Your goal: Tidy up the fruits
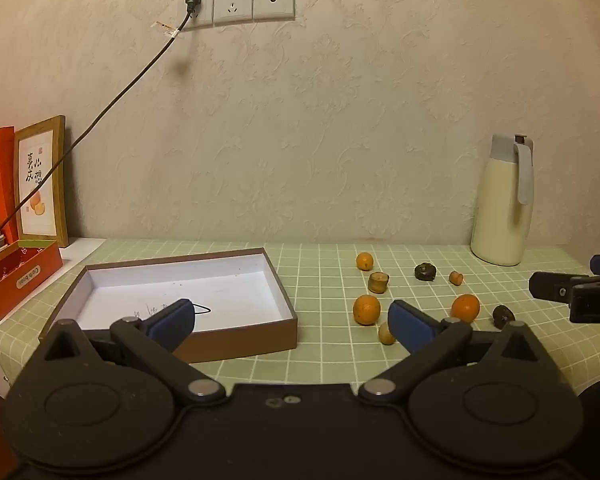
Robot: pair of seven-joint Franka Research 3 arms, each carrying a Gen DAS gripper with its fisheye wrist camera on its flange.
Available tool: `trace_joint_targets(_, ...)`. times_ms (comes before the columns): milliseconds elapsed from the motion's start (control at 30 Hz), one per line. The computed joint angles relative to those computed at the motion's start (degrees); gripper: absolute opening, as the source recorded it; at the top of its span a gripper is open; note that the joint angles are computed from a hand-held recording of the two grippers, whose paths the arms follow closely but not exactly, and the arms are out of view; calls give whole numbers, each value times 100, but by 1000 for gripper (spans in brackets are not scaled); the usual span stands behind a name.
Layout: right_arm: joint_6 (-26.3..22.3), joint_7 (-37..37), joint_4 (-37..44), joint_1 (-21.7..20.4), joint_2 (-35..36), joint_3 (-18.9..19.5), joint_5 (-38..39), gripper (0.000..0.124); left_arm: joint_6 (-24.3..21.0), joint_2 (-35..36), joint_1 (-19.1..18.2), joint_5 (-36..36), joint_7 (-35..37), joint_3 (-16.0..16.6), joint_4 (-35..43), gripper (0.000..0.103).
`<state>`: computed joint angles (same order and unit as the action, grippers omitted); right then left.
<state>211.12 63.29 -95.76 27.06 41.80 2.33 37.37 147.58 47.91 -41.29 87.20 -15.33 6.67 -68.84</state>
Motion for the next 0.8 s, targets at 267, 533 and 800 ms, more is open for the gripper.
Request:
trace_joint_targets(267, -25, -39, 6, 12, -4, -12, 51, 103, -33, -9, 24, 21, 18, -45, -9, 97)
trace_joint_targets(533, 1, -48, -6, 32, -11, -10, 73, 103, -30, -12, 5, 6, 18, -18, -16, 97)
trace_joint_targets(800, 8, -51, -7, 14, -7, -2, 47, 103, -27, -18, -4, 8, 8, -6, -25, 97)
